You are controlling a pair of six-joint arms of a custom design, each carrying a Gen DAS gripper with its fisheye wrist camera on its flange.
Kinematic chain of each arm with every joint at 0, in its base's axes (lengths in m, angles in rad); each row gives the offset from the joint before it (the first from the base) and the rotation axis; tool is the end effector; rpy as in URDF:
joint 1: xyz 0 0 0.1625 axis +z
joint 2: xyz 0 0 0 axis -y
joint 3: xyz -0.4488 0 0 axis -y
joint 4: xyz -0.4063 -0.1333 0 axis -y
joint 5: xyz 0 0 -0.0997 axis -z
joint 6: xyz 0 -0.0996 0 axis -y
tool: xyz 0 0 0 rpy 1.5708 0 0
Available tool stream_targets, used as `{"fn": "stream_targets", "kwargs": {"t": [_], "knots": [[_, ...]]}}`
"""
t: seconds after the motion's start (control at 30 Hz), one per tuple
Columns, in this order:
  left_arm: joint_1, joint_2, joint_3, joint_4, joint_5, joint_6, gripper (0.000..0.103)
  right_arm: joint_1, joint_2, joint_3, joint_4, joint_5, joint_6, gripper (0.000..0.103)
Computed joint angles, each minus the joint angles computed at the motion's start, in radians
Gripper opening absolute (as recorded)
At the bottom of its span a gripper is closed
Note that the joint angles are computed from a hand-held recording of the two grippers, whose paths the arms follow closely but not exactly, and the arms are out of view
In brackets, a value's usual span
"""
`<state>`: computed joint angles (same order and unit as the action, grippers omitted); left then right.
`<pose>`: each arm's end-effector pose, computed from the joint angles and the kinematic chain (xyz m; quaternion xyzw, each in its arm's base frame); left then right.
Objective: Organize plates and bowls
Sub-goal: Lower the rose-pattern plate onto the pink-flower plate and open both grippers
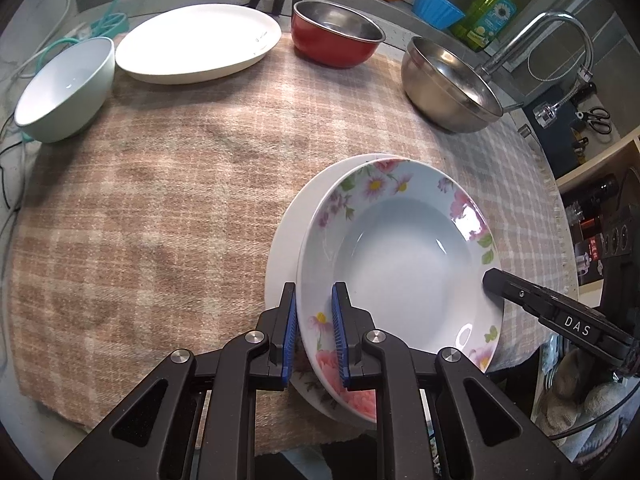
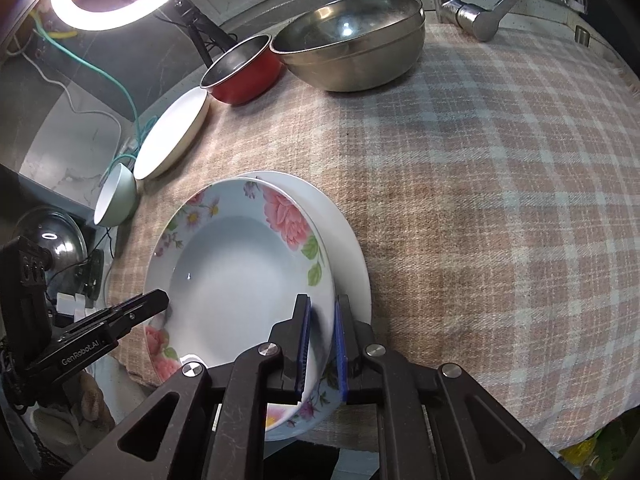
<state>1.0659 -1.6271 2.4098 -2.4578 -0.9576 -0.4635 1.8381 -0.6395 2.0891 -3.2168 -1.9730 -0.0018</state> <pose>-0.0124 -0.4164 0.2534 0.0040 0.9522 -0.1843 0.2436 0.2296 -0.4814 -0.0434 0.1114 -0.9689 0.1215 0.1843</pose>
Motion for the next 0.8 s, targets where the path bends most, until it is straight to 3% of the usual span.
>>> {"fn": "stream_targets", "kwargs": {"t": [0.8], "knots": [[-0.038, 0.028, 0.005, 0.019, 0.088, 0.000, 0.016, 0.037, 0.035, -0.022, -0.010, -0.096, -0.050, 0.015]]}}
